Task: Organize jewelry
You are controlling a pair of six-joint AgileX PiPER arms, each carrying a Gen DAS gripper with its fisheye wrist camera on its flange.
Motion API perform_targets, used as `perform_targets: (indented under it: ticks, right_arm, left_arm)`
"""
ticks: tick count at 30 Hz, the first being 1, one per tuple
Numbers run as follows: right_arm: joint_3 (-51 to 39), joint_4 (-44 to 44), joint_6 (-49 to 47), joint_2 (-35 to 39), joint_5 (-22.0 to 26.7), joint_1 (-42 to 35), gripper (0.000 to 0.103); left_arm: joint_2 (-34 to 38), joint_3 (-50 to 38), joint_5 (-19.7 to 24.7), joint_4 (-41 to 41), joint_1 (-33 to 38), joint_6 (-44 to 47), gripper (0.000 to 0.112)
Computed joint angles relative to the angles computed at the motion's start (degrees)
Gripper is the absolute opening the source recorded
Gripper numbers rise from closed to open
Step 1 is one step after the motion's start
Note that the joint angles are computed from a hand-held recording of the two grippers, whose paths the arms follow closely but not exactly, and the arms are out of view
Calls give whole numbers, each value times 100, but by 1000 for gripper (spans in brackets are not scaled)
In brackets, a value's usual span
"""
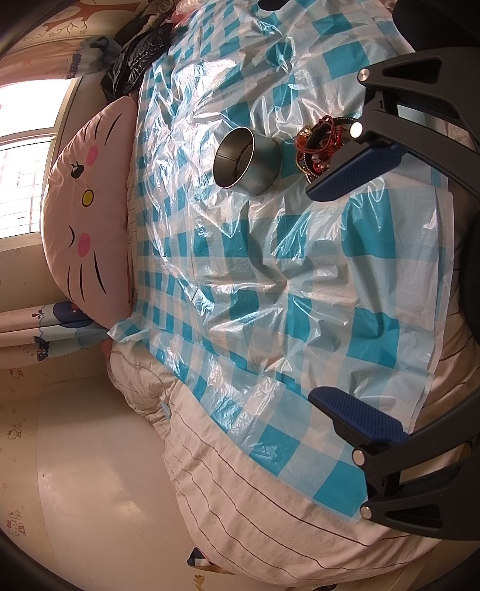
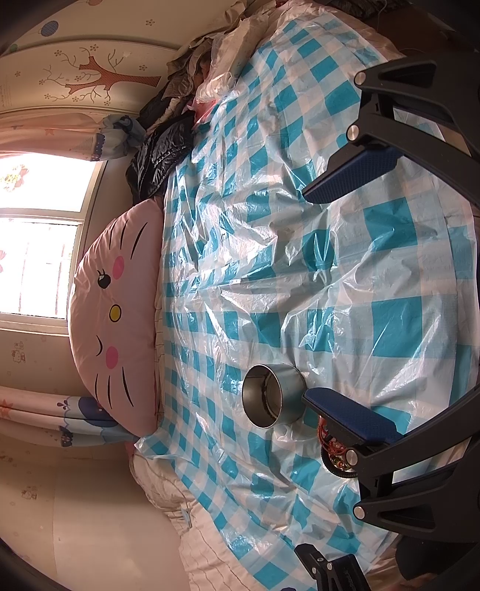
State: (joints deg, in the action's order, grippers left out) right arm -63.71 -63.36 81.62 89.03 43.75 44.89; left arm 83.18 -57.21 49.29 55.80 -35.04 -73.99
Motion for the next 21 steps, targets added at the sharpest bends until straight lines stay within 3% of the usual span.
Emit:
perform_targets:
  ticks: [21]
  right_arm:
    - [-7,10,-12,4,8,9,96]
  left_arm:
    - [11,-19,10,-8,-3,7,96]
